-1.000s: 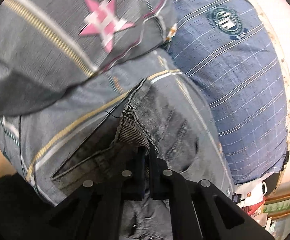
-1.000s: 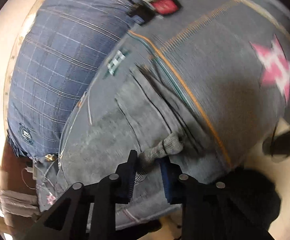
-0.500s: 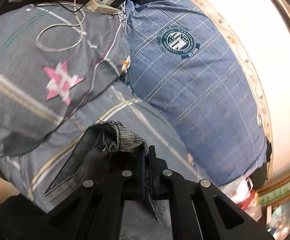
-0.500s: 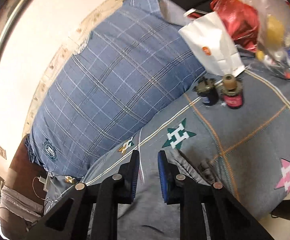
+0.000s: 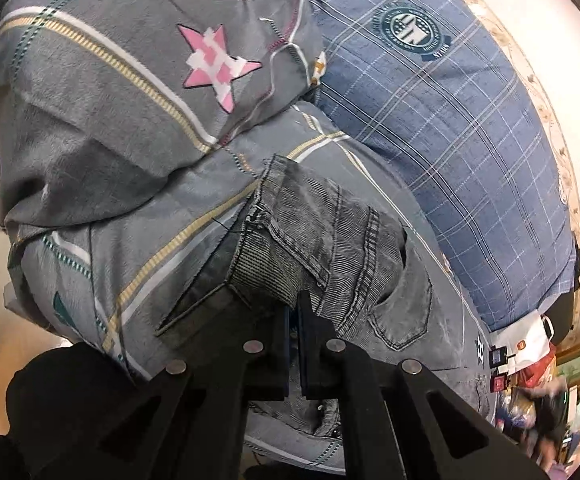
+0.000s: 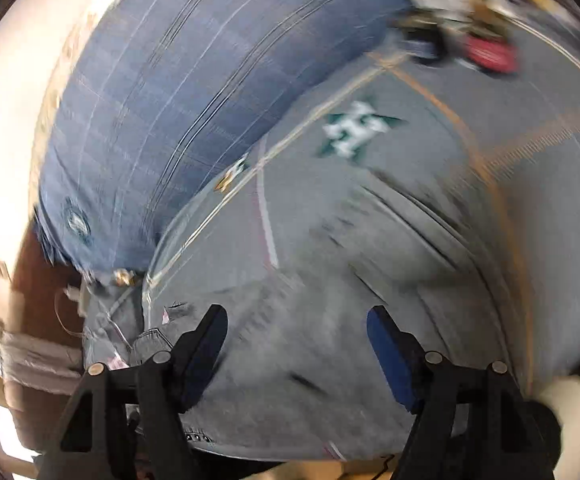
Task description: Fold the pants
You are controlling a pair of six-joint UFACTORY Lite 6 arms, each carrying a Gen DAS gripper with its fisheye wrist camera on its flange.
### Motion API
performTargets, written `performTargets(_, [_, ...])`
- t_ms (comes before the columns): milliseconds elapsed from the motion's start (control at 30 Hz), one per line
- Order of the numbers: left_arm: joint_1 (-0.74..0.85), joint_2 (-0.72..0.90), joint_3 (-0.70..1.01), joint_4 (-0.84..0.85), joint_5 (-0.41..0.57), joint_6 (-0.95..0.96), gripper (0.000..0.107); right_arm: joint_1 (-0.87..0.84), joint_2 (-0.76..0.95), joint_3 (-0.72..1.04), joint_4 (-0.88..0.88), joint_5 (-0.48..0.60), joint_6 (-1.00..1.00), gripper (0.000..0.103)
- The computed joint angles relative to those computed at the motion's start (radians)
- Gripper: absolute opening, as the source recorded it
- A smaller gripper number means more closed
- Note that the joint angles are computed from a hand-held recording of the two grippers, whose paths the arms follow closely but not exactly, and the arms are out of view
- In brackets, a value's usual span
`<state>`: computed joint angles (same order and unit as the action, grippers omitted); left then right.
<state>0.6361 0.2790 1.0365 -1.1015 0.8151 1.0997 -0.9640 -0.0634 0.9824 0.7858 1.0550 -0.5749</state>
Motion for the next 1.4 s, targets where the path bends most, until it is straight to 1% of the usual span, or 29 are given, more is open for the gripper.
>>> performTargets(33, [-0.001,0.0,0.002,0.003,0.005,-0.003,0.003,0.045,0.072,0.07,-0.026,-0.014,0.063,0.075])
performTargets(100, [-0.005,0.006,0.002,-0.003,0.007,0.011,0.003,0.172,0.269,0.271,-0.191,-0.078,0.271,0.075])
performTargets(133, [-0.003,0.011,0.004,-0.007,0.009,0.018,0.003,0.207,0.363,0.362,-0.271,-0.076,0.373,0.075])
performTargets(200, [0.006,0.036,0.02,-0.013,0.021,0.027,0.003,0.263,0.557,0.542,-0.412,-0.006,0.538,0.075])
performTargets(333, [0.009,0.084,0.054,-0.011,0.022,0.039,0.003,0.347,0.7,0.685,-0.563,0.025,0.725,0.075])
performTargets(367, [0.01,0.1,0.066,-0.01,0.026,0.039,0.003,0.378,0.721,0.712,-0.615,0.031,0.781,0.072])
performTargets(400, [0.012,0.108,0.071,-0.008,0.029,0.039,0.003,0.413,0.74,0.742,-0.68,0.044,0.831,0.063])
performTargets(433, [0.014,0.125,0.084,-0.008,0.033,0.04,0.003,0.44,0.739,0.748,-0.73,0.041,0.869,0.052])
performTargets(467, [0.015,0.135,0.092,-0.01,0.035,0.04,0.003,0.458,0.72,0.737,-0.765,0.017,0.891,0.024])
performTargets(500, [0.018,0.147,0.101,-0.011,0.039,0.039,0.003,0.461,0.697,0.718,-0.758,-0.003,0.893,0.021])
performTargets(600, [0.021,0.173,0.123,-0.005,0.043,0.031,0.003,0.413,0.597,0.582,-0.695,-0.082,0.813,0.014])
performTargets(700, [0.012,0.177,0.141,0.003,0.045,0.011,0.003,0.318,0.446,0.403,-0.56,-0.179,0.666,0.013])
performTargets(767, [0.0,0.164,0.163,0.003,0.048,-0.012,0.003,0.245,0.336,0.306,-0.468,-0.2,0.543,0.013])
performTargets(800, [-0.005,0.157,0.182,0.001,0.056,-0.031,0.003,0.218,0.292,0.292,-0.418,-0.198,0.493,0.013])
performTargets(867, [-0.011,0.132,0.215,-0.007,0.078,-0.067,0.003,0.179,0.205,0.268,-0.343,-0.178,0.418,0.013])
performTargets(933, [-0.007,0.071,0.216,-0.037,0.099,-0.074,0.003,0.134,0.134,0.291,-0.255,-0.139,0.35,0.013])
performTargets(1000, [0.02,0.0,0.175,-0.065,0.124,-0.05,0.003,0.117,0.05,0.29,-0.175,-0.128,0.305,0.013])
performTargets(1033, [0.043,-0.041,0.138,-0.072,0.132,-0.026,0.003,0.08,0.006,0.28,-0.124,-0.12,0.24,0.013])
performTargets(1100, [0.107,-0.103,0.042,-0.062,0.143,0.042,0.003,-0.062,-0.14,0.147,-0.011,-0.053,0.073,0.013])
performTargets(1167, [0.136,-0.107,-0.019,-0.037,0.108,0.107,0.003,-0.268,-0.274,-0.063,0.05,0.057,-0.136,0.013])
performTargets(1200, [0.138,-0.093,-0.049,-0.003,0.062,0.133,0.003,-0.367,-0.304,-0.167,0.023,0.087,-0.241,0.015])
performTargets(1233, [0.133,-0.059,-0.064,0.035,0.013,0.124,0.003,-0.436,-0.323,-0.268,0.012,0.076,-0.336,0.017])
performTargets(1267, [0.137,-0.011,-0.054,0.077,-0.012,0.096,0.003,-0.494,-0.301,-0.359,-0.041,0.022,-0.404,0.018])
performTargets(1300, [0.14,0.034,-0.038,0.117,-0.03,0.069,0.003,-0.577,-0.236,-0.437,-0.084,-0.034,-0.482,0.02])
performTargets(1333, [0.145,0.047,-0.035,0.134,-0.052,0.06,0.003,-0.652,-0.182,-0.472,-0.093,-0.049,-0.539,0.02])
performTargets(1400, [0.15,0.028,-0.034,0.131,-0.066,0.055,0.003,-0.766,-0.133,-0.498,-0.088,-0.031,-0.642,0.02])
